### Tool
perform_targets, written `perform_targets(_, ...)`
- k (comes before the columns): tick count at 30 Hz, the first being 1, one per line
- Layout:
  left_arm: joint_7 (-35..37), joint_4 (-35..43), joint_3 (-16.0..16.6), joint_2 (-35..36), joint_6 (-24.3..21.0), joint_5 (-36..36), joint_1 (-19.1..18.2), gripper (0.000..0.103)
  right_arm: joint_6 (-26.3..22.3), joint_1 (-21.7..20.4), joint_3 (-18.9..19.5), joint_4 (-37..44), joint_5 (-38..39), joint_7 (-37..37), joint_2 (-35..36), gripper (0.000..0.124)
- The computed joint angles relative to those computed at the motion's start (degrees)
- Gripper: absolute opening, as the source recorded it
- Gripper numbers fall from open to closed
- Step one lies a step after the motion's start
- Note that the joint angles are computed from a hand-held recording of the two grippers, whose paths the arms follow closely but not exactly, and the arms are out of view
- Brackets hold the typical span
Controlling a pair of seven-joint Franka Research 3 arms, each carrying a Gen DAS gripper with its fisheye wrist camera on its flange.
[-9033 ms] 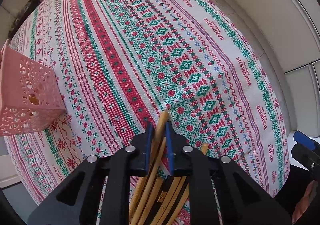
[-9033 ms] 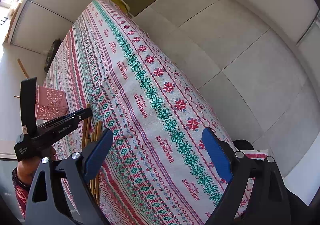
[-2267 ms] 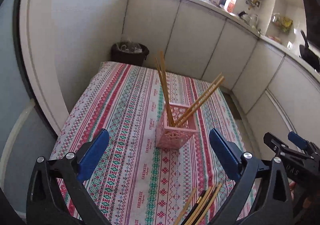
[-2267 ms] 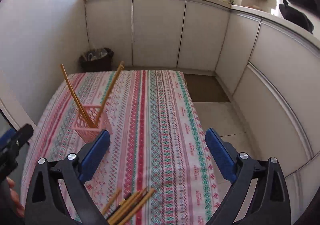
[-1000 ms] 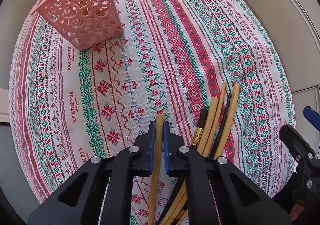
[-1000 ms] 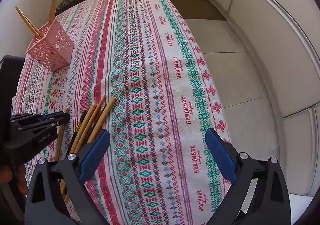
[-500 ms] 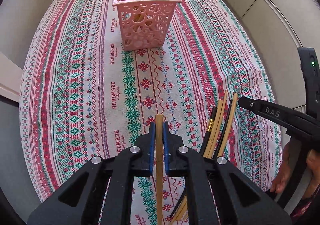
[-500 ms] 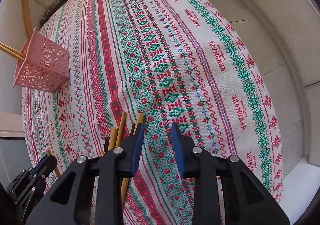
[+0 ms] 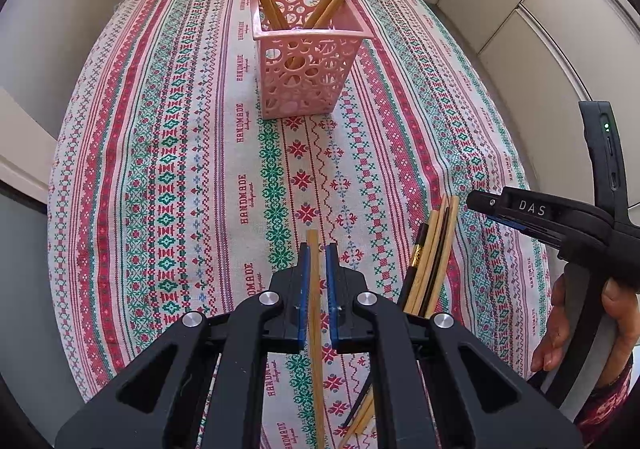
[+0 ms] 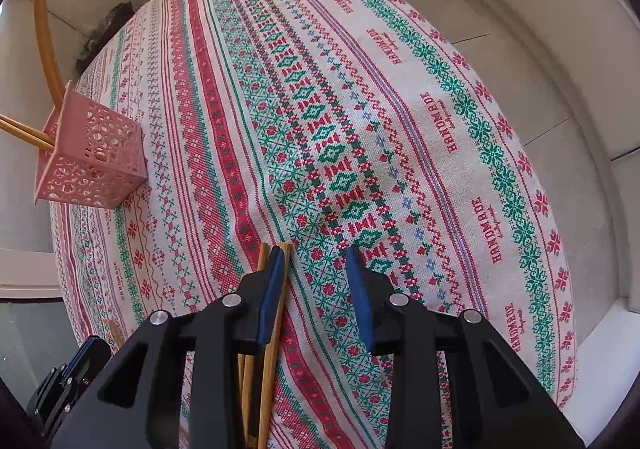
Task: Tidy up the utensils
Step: 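Grasp a wooden chopstick with the left tool while the right tool grasps another, then lift both held chopsticks over the pink basket, lower them in, open both tools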
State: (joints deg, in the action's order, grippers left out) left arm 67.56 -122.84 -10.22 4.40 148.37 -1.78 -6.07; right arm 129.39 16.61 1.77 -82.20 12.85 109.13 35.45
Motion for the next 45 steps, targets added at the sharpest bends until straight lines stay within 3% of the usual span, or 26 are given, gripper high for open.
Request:
perform_targets(4, -0.6, -0.3, 0.1, -0.1, 0.2, 0.1, 0.0, 0.008, -2.7, 0.9, -0.1, 2.9, -1.1, 0.8, 2.5, 0.034)
perform_targets(5, -0.8, -0.4, 0.1, -0.2, 0.3, 0.3, 0.0, 0.008, -0.6, 2.3, -1.1, 2.2, -3.2, 1.4, 2.1, 0.032)
perform_targets(7, -0.8, -0.6, 0.1, -0.4, 0.3, 0.2, 0.1, 0.008, -0.9, 3.7, -1.6, 3.8, -5.9, 1.2, 3.3, 0.022)
perform_targets(8, -1.0, -0.5, 0.1, -0.3, 0.2, 0.3, 0.1, 0.008, -1.7, 4.5, -2.0, 5.3, -7.5, 1.4, 4.2, 0.011)
perform_targets(13, 1.5, 1.7, -0.2, 2.5, -3.0, -5.4, 1.1, 0.009, -1.1, 3.4, -1.0, 0.4, -7.3, -2.5, 0.9, 0.009)
perform_targets(18, -0.3, 5.4, -0.4, 6.6, -6.3, -6.8, 1.6, 0.026, 1.4, 1.4, -0.3, -7.1, -4.8, -5.3, -4.4, 0.008)
perform_targets(22, -6.6, 9.5, 0.3, 10.7, -10.1, -0.3, 0.0, 0.038, 2.9, -0.4, 0.1, -10.2, -2.6, -8.4, -6.9, 0.008)
perform_targets(23, -7.2, 9.1, 0.3, 10.7, -8.2, 1.7, -0.4, 0.038, 3.7, -0.8, 0.3, -10.9, -1.8, -9.2, -7.4, 0.008)
perform_targets(24, -7.9, 10.1, 0.3, 11.5, -9.1, 3.3, -0.9, 0.036, 4.8, -1.2, 0.6, -12.2, -0.9, -10.2, -8.3, 0.008)
perform_targets(25, -8.4, 10.1, 0.3, 11.7, -8.2, 5.5, -1.4, 0.011, 5.9, -1.7, 0.7, -13.8, -0.2, -11.5, -9.5, 0.008)
perform_targets(27, -11.1, 9.3, 0.5, 11.1, -6.8, 8.9, -2.4, 0.007, 10.0, -2.6, 1.8, -18.0, 2.5, -15.2, -12.9, 0.008)
perform_targets(29, -11.4, 5.7, -0.4, 9.3, -1.3, 7.1, -1.5, 0.006, 14.5, -2.7, 2.2, -22.0, 3.7, -18.4, -16.6, 0.008)
perform_targets(33, -21.1, -2.7, 1.4, 0.8, 9.0, 17.9, -3.7, 0.006, 23.3, -3.4, 4.0, -32.3, 10.7, -28.9, -26.7, 0.008)
perform_targets(36, -36.8, -8.9, 1.0, -7.7, 16.6, 33.4, -3.4, 0.006, 27.7, -2.4, 4.6, -34.9, 14.8, -34.9, -30.0, 0.008)
perform_targets(40, -59.8, -10.8, -5.0, -14.2, 19.3, 53.5, 1.9, 0.006, 32.0, -0.8, 4.7, -39.4, 26.5, -46.4, -35.8, 0.008)
perform_targets(45, -68.5, -9.5, -8.1, -18.0, 16.9, 62.9, 4.3, 0.006, 32.7, 1.3, 2.8, -41.1, 39.3, -56.5, -38.4, 0.008)
